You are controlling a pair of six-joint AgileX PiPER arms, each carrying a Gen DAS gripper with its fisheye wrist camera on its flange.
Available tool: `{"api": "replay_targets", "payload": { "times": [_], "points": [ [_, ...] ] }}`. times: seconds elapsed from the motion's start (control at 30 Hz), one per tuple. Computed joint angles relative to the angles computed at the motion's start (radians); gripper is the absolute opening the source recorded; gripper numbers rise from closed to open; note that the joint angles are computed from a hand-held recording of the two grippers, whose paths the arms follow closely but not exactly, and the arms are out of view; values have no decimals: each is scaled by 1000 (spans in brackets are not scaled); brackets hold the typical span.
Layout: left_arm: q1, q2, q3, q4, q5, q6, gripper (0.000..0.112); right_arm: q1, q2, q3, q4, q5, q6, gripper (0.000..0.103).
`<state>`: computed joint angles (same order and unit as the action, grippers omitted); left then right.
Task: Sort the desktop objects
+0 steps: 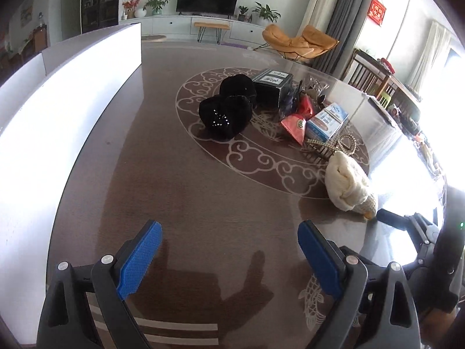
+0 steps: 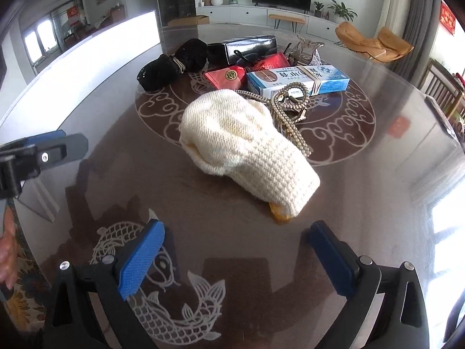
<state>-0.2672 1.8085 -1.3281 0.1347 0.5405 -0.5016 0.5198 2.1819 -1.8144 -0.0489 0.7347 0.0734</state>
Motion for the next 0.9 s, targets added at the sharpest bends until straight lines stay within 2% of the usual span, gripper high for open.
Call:
{"api": "replay_targets", "payload": {
  "times": [0.1,0.2,0.33,0.4,0.5,0.9],
  "points": [
    [-6,64,-79,48,50,-31,96,-16,95,-167,-5,46,2,103],
    [-3,131,-163,49,86,-18,96,-45,203,-371,-6,131,3,103],
    [-20,201,-251,132,129,-48,96,-74,287,-535,4,200,-11,103],
    [-32,232,-288,182,146,-62,96,-78,303,-565,9,211,-12,103],
    [-31,252,-306,198,137,-59,103,-76,312,-583,2,218,-3,103],
    [-23,235,-280,192,125,-52,103,-74,297,-552,-9,198,12,103]
  ]
}}
